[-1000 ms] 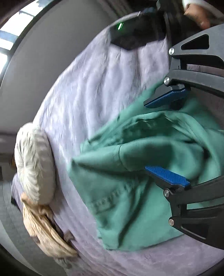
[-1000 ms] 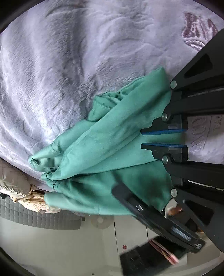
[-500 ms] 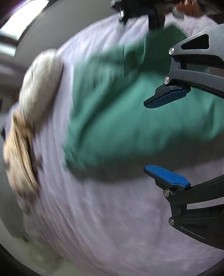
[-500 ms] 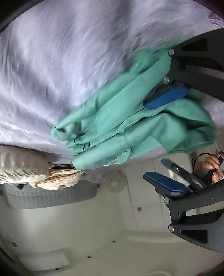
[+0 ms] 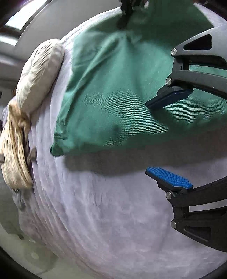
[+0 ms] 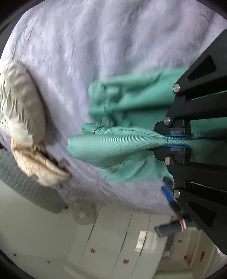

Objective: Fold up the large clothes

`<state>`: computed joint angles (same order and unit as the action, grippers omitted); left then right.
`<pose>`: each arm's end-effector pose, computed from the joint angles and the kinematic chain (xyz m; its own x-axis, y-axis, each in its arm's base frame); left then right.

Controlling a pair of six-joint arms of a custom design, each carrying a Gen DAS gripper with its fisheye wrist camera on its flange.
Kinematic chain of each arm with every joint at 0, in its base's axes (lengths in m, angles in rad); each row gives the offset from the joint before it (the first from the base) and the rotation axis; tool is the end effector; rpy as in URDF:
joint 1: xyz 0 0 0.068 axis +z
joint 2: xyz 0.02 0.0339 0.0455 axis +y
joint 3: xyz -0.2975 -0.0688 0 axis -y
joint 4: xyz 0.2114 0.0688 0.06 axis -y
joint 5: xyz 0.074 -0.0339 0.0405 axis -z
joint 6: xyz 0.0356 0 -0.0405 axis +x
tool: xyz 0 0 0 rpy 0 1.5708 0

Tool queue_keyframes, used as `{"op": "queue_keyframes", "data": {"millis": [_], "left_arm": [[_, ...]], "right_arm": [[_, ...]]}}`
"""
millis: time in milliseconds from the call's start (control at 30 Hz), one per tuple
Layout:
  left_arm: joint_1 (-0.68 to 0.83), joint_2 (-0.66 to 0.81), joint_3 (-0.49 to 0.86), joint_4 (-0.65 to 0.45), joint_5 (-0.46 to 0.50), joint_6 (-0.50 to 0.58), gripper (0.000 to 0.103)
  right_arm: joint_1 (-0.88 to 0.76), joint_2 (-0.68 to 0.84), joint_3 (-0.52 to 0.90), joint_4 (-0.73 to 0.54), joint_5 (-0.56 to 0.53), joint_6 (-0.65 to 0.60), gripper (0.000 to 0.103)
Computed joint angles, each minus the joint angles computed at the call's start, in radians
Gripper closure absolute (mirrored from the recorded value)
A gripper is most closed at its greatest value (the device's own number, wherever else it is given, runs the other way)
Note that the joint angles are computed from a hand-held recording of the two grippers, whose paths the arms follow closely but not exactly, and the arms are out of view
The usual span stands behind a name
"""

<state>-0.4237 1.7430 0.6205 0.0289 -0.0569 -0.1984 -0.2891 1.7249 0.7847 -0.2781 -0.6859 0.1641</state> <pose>0.2442 -0.1079 0.1448 -0.8701 0.1765 -0.4602 0.2195 0.9748 -0.0410 0.2689 -0.0565 0.1768 -0.8857 0.3953 -0.2435 0.1578 0.7496 0.6428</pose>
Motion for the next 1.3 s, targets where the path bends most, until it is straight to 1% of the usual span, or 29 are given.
{"op": "queue_keyframes", "data": {"millis": [33, 67, 100, 167, 200, 233, 267, 300, 333, 367, 400, 433, 467, 533, 600, 633, 667, 700, 733, 800, 833, 867, 967, 1033, 1167, 1233, 1300], "left_arm": [[-0.015, 0.019, 0.0, 0.021, -0.016, 0.0, 0.016], [-0.031, 0.04, -0.005, 0.053, -0.049, -0.001, 0.01], [-0.036, 0.052, -0.011, 0.071, -0.06, 0.001, 0.01], [-0.017, 0.05, 0.0, 0.042, -0.04, -0.001, 0.01], [-0.001, 0.035, 0.003, 0.02, -0.024, 0.004, 0.01], [0.002, 0.023, 0.003, 0.002, -0.026, 0.006, 0.01], [0.004, 0.007, 0.006, -0.024, -0.036, 0.013, 0.01], [0.009, -0.016, 0.006, -0.053, -0.042, 0.025, 0.01], [0.019, -0.039, 0.006, -0.078, -0.039, 0.037, 0.01], [0.023, -0.068, -0.006, -0.093, -0.032, 0.043, 0.01], [0.026, -0.111, -0.021, -0.116, -0.016, 0.047, 0.01], [0.024, -0.143, -0.037, -0.13, -0.005, 0.048, 0.01], [0.016, -0.179, -0.055, -0.152, 0.004, 0.05, 0.01], [-0.012, -0.228, -0.09, -0.173, 0.013, 0.039, 0.01], [-0.048, -0.246, -0.126, -0.177, 0.026, 0.02, 0.01], [-0.061, -0.241, -0.138, -0.174, 0.024, 0.012, 0.01], [-0.084, -0.23, -0.157, -0.167, 0.014, -0.004, 0.01], [-0.106, -0.217, -0.185, -0.147, 0.004, -0.024, 0.01], [-0.117, -0.214, -0.219, -0.118, 0.001, -0.04, 0.01], [-0.103, -0.224, -0.276, -0.062, 0.026, -0.053, 0.009], [-0.095, -0.227, -0.294, -0.043, 0.04, -0.061, 0.007], [-0.088, -0.226, -0.307, -0.03, 0.046, -0.073, 0.001], [-0.102, -0.191, -0.346, 0.03, 0.035, -0.1, 0.0], [-0.12, -0.191, -0.358, 0.042, 0.017, -0.121, 0.0], [-0.143, -0.206, -0.369, 0.036, -0.007, -0.171, 0.0], [-0.149, -0.209, -0.369, 0.03, -0.017, -0.184, 0.0], [-0.163, -0.218, -0.369, 0.018, -0.03, -0.201, 0.0]], "right_arm": [[-0.017, 0.035, -0.008, 0.015, -0.001, 0.002, 0.096], [-0.022, 0.11, -0.002, 0.06, 0.004, 0.024, 0.096], [-0.044, 0.162, -0.015, 0.094, -0.005, 0.034, 0.095], [-0.079, 0.205, -0.031, 0.12, -0.068, 0.054, 0.094], [-0.094, 0.21, -0.026, 0.113, -0.086, 0.065, 0.092], [-0.102, 0.191, -0.019, 0.086, -0.079, 0.056, 0.086], [-0.104, 0.16, -0.007, 0.039, -0.055, 0.028, 0.085], [-0.112, 0.126, -0.003, -0.012, -0.036, -0.009, 0.08], [-0.13, 0.075, 0.0, -0.081, -0.015, -0.063, 0.071], [-0.134, 0.023, 0.009, -0.141, 0.006, -0.105, 0.065], [-0.14, -0.027, 0.013, -0.192, 0.01, -0.143, 0.052], [-0.16, -0.078, 0.008, -0.249, 0.002, -0.195, 0.044], [-0.208, -0.126, 0.0, -0.328, -0.014, -0.28, 0.044], [-0.221, -0.198, 0.006, -0.445, -0.03, -0.376, 0.043], [-0.194, -0.216, -0.011, -0.478, -0.022, -0.402, 0.044], [-0.173, -0.226, -0.032, -0.484, 0.012, -0.41, 0.049], [-0.19, -0.253, -0.065, -0.508, 0.049, -0.458, 0.057], [-0.158, -0.266, -0.106, -0.476, 0.113, -0.45, 0.084], [-0.168, -0.272, -0.137, -0.466, 0.144, -0.464, 0.095], [-0.195, -0.258, -0.205, -0.397, 0.193, -0.455, 0.095], [-0.224, -0.233, -0.233, -0.37, 0.198, -0.466, 0.096], [-0.249, -0.206, -0.26, -0.338, 0.208, -0.475, 0.096], [-0.279, -0.126, -0.345, -0.204, 0.237, -0.5, 0.098], [-0.282, -0.127, -0.367, -0.182, 0.245, -0.502, 0.099], [-0.308, -0.159, -0.327, -0.288, 0.251, -0.522, 0.098], [-0.388, -0.206, -0.287, -0.416, 0.242, -0.591, 0.095], [-0.466, -0.277, -0.241, -0.533, 0.194, -0.646, 0.092]]}}
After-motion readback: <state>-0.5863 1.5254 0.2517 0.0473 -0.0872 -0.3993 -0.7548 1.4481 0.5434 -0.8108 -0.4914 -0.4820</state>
